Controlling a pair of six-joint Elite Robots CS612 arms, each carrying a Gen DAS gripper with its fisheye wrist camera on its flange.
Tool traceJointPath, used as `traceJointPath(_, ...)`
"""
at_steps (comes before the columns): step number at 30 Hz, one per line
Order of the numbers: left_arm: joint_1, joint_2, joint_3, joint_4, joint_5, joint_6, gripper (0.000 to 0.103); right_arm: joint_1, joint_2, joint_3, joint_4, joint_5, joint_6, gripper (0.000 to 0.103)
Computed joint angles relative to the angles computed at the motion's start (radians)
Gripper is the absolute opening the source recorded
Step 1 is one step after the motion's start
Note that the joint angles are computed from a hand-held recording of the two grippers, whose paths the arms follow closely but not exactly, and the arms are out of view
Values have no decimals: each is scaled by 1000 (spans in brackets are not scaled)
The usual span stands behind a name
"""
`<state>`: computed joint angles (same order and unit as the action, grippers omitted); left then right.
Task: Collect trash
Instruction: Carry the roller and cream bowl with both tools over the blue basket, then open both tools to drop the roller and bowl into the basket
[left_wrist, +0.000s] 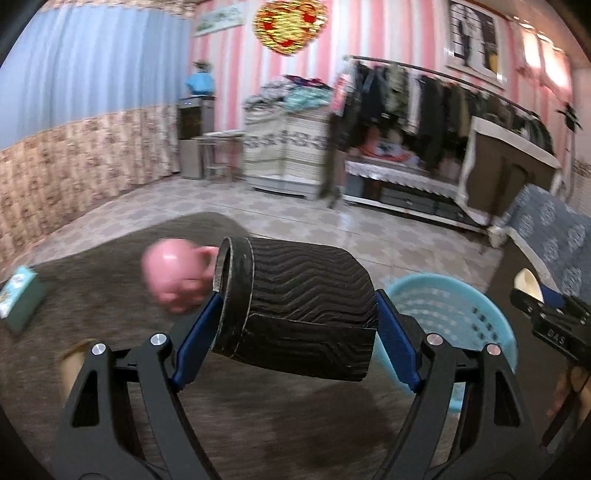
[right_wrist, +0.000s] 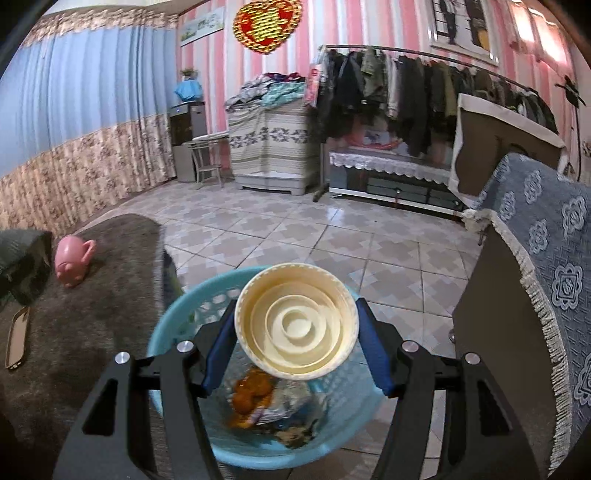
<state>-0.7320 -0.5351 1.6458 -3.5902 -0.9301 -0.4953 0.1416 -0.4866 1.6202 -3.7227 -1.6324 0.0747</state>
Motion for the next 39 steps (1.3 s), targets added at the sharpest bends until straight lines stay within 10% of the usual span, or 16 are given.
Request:
traceJointPath(20,-12,156,-349,230,-186,105,90,-61,15,12,29,40,93,62)
traceJointPath(39,3,44,-136,110,130,16,98,0,48,-75,111,37,71,62)
